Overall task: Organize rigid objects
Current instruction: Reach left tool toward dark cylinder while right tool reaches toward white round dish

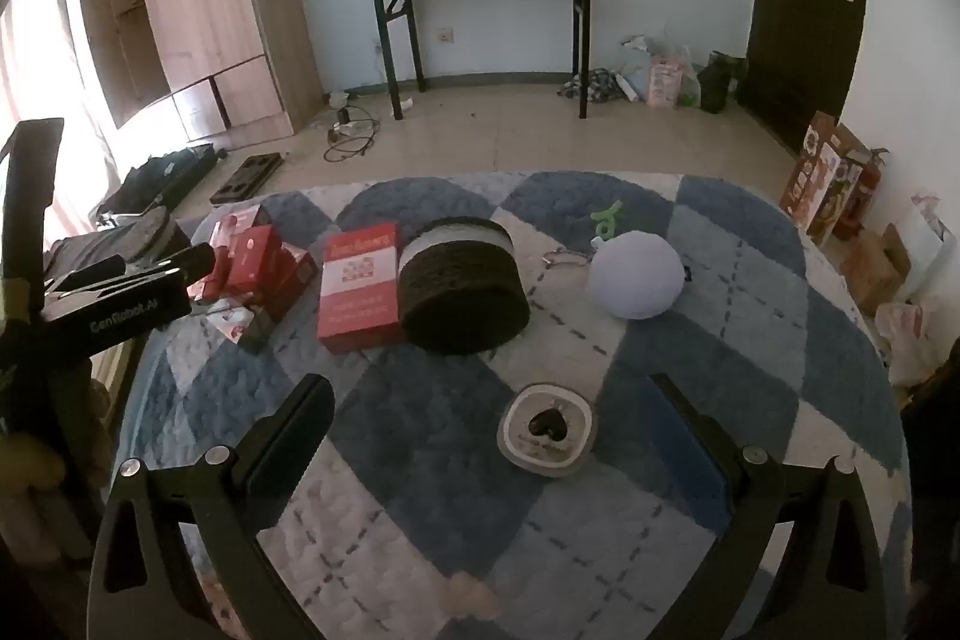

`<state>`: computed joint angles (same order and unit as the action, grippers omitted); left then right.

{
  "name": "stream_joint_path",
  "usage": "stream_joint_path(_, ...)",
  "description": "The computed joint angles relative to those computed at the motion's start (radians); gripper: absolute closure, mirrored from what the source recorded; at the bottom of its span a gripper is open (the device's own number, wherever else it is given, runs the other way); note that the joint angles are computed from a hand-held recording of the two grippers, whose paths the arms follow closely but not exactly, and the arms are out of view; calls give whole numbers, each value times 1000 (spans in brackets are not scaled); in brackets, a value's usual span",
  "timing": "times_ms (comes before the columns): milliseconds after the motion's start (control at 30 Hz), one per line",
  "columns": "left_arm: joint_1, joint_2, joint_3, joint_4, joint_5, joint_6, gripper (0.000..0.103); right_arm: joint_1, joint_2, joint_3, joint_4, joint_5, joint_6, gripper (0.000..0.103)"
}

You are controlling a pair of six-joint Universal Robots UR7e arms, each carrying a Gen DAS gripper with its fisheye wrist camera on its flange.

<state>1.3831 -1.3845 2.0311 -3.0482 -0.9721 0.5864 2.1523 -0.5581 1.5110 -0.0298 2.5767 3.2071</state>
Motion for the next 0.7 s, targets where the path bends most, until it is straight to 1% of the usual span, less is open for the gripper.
stream_joint_path(100, -10, 6, 20, -53, 23, 34, 0, -2, -2, -1, 13, -13, 22, 0)
stream_joint_path(200, 11, 4, 10, -19, -18, 10, 0, -1, -2, 1, 8, -10, 12, 0)
stream_joint_path(267, 17, -1, 3, 9, -33, -9, 0, -5, 4, 4, -4, -10, 6, 0)
stream_joint_path(400, 12, 2, -5, 29, -36, -18, 0, -16, 8, -4, 13, -16, 13, 0)
stream_joint_path(500, 17, -2, -7, 28, -55, -20, 0, -19, 13, -10, 20, -17, 13, 0)
stream_joint_path(567, 21, -12, -11, 56, -72, -32, 0, -21, 15, -11, 20, -19, 9, 0)
stream_joint_path(700, 20, -3, -14, 53, -53, -32, 0, -23, 20, -14, 21, -20, 5, 0)
